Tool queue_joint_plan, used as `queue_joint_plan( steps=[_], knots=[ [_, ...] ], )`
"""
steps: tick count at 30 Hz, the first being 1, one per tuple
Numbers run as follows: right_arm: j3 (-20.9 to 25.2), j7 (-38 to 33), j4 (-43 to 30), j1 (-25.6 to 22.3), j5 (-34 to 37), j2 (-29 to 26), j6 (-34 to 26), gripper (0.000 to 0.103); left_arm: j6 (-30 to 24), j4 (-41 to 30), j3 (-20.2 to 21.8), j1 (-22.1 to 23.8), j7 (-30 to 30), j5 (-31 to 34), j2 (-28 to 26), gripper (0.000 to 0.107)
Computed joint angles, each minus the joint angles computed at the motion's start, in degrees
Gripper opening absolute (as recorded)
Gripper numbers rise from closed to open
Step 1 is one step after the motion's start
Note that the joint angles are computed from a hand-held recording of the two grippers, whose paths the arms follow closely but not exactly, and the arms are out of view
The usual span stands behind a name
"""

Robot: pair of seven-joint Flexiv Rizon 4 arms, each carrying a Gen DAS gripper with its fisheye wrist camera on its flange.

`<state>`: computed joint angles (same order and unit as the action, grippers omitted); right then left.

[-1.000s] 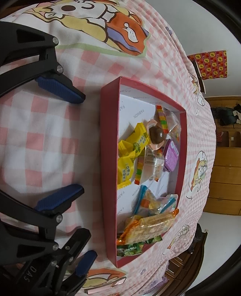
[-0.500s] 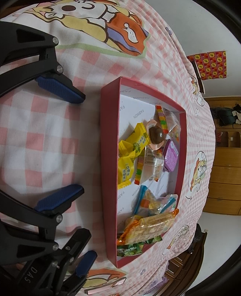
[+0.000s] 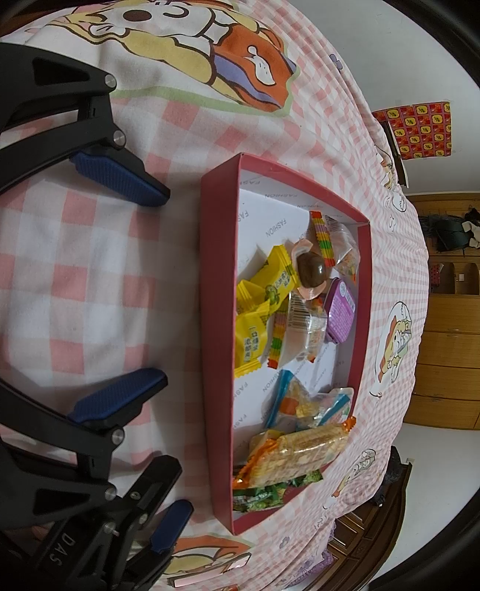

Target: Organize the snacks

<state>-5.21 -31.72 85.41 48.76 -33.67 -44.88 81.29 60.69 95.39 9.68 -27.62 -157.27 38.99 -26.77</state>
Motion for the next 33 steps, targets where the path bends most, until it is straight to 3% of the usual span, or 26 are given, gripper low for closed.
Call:
queue_joint_plan(
  steps=[33],
  knots=[
    [1.56,-1.04,-1.27,-0.54,1.03,-0.31,-1.45,0.078,0.04,-0.06,-0.50,0.58,1.62,-1.82,0.02,0.092]
  ],
)
